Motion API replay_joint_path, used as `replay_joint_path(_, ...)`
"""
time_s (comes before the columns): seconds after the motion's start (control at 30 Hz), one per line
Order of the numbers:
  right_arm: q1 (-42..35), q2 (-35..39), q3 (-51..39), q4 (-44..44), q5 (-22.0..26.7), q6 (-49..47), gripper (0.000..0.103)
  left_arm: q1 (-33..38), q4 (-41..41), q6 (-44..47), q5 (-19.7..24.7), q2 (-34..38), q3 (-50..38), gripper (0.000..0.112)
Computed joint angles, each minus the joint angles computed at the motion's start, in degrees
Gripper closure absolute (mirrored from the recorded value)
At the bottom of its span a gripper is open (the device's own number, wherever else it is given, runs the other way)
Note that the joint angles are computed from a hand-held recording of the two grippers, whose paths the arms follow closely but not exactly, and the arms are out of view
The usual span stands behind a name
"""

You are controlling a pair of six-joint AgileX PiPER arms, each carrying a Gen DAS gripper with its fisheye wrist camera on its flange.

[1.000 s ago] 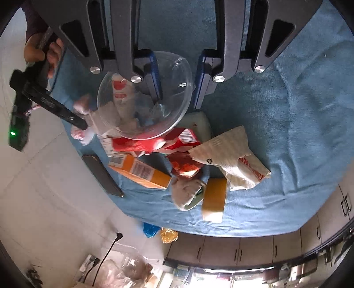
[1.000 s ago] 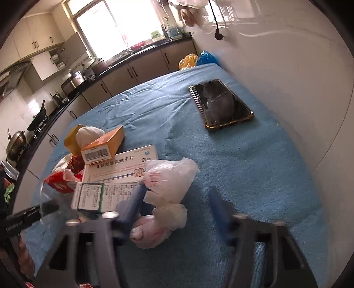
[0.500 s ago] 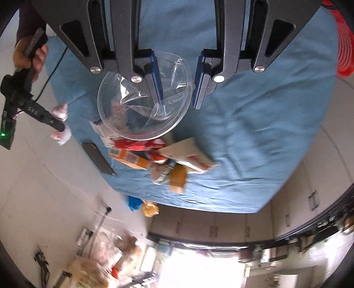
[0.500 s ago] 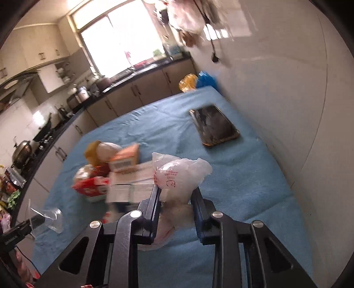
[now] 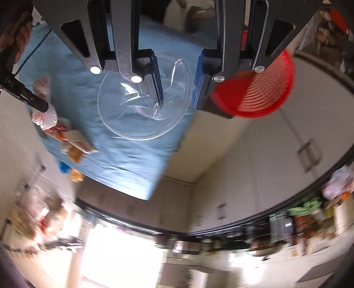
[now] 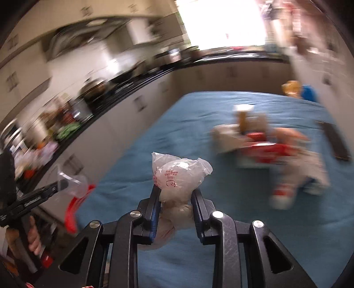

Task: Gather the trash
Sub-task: 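Carry the container and bag with both tools over the red basket, then open both tools to drop the container and bag into the red basket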

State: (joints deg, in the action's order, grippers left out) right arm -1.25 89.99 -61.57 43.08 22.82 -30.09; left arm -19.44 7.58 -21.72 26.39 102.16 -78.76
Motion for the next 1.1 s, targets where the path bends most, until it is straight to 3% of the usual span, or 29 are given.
replay_joint_path(0.2,12.3,12.8,-13.4,1.1,2.4,0.8,0.074,7.5,8.1,-8.3,-2.7,1.1,5.7,0.086)
replay_joint_path(0.33,17.9,23.4,-27.1,-1.8,5.7,4.5,0.073,12.2,3.7,-4.4,-2.8,4.8,5.2,0.086)
replay_joint_path(0.57,23.5,43.2,-55.2,-10.3,16.2,15.5,0.071,16.7,-3.8,1.9,-3.4,8.5,4.7,0.085)
replay_joint_path(0.63,23.9,47.1,-61.8,-11.1,19.8,17.6,0.069,17.4,-5.2,3.4,-3.4,8.7,4.7,0.076)
replay_joint_path(0.7,24.1,52.0,-69.9,-11.8,23.7,20.4,0.059,17.7,-4.5,2.7,-4.1,8.4,5.4,0.059)
replay_joint_path(0.77,24.7,57.1,-78.9,-13.5,27.6,24.4,0.046,17.3,-1.8,0.1,-4.8,7.6,6.2,0.057)
replay_joint_path(0.8,24.7,58.4,-81.1,-13.6,28.7,25.1,0.045,17.2,-0.8,-0.8,-4.7,7.6,6.2,0.056)
replay_joint_path(0.9,24.8,59.2,-82.6,-13.9,30.0,25.7,0.045,16.4,3.2,-4.6,-4.7,7.3,6.7,0.052)
replay_joint_path(1.07,23.3,49.0,-63.8,-10.5,21.3,20.0,0.038,13.6,14.4,-14.7,-3.6,6.8,6.9,0.048)
replay_joint_path(1.1,22.8,47.0,-60.3,-9.7,19.6,19.0,0.037,13.0,16.8,-16.8,-3.4,6.6,7.1,0.042)
